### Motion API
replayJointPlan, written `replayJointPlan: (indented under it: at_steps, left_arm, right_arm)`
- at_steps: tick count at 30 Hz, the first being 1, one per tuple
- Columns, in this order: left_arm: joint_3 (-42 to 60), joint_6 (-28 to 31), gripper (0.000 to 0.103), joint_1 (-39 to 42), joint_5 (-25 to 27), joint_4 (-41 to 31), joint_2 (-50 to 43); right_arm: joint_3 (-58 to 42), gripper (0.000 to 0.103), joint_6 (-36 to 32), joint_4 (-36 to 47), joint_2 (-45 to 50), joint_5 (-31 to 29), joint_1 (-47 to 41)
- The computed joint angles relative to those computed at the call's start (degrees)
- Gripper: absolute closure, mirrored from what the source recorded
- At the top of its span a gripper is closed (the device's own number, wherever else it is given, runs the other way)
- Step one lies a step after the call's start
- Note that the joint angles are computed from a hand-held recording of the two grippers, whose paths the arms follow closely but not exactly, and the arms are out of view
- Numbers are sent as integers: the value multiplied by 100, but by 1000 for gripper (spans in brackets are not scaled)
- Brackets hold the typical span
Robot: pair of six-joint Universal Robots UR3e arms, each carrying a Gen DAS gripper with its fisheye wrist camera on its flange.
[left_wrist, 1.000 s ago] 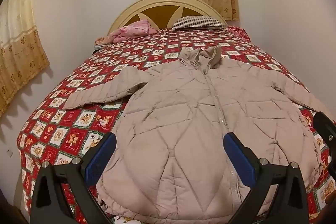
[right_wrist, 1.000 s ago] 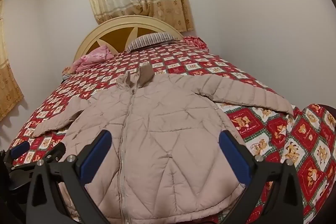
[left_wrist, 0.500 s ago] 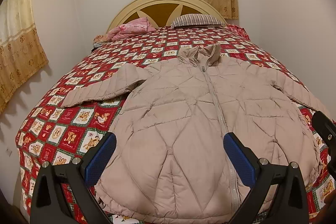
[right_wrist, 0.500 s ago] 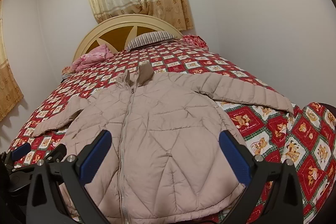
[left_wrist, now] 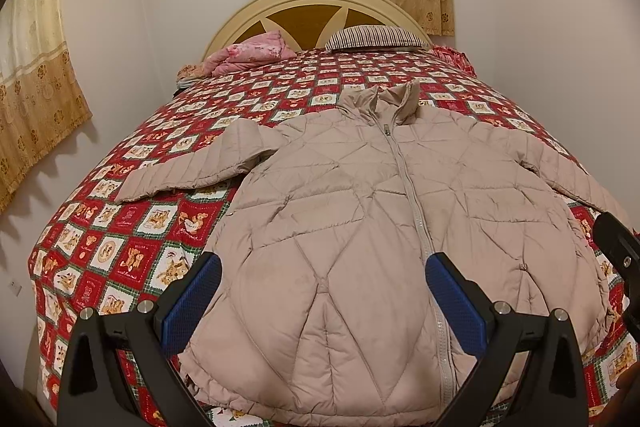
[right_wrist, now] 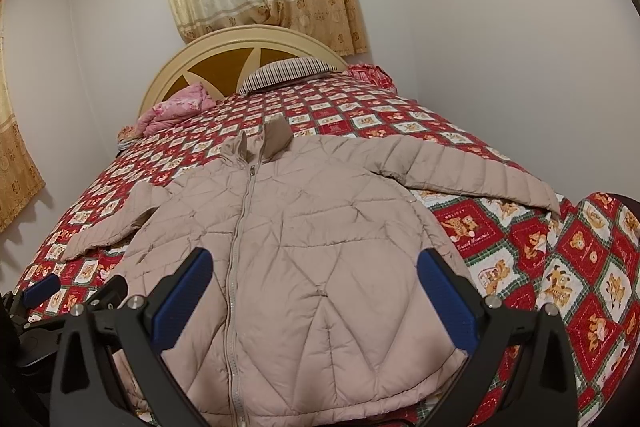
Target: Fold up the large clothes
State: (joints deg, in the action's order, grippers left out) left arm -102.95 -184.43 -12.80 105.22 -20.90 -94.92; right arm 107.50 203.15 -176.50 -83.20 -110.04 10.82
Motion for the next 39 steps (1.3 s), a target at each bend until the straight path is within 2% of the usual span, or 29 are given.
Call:
replayJointPlan:
  at_steps: [28, 39]
  left_arm:
    - [-125, -24, 1, 37, -118, 13, -12]
    - [289, -15, 1, 123, -264, -190, -544]
  right_arm:
    - [39, 0, 45, -9, 20, 28, -12]
    - [97, 0, 143, -37, 205, -23, -144]
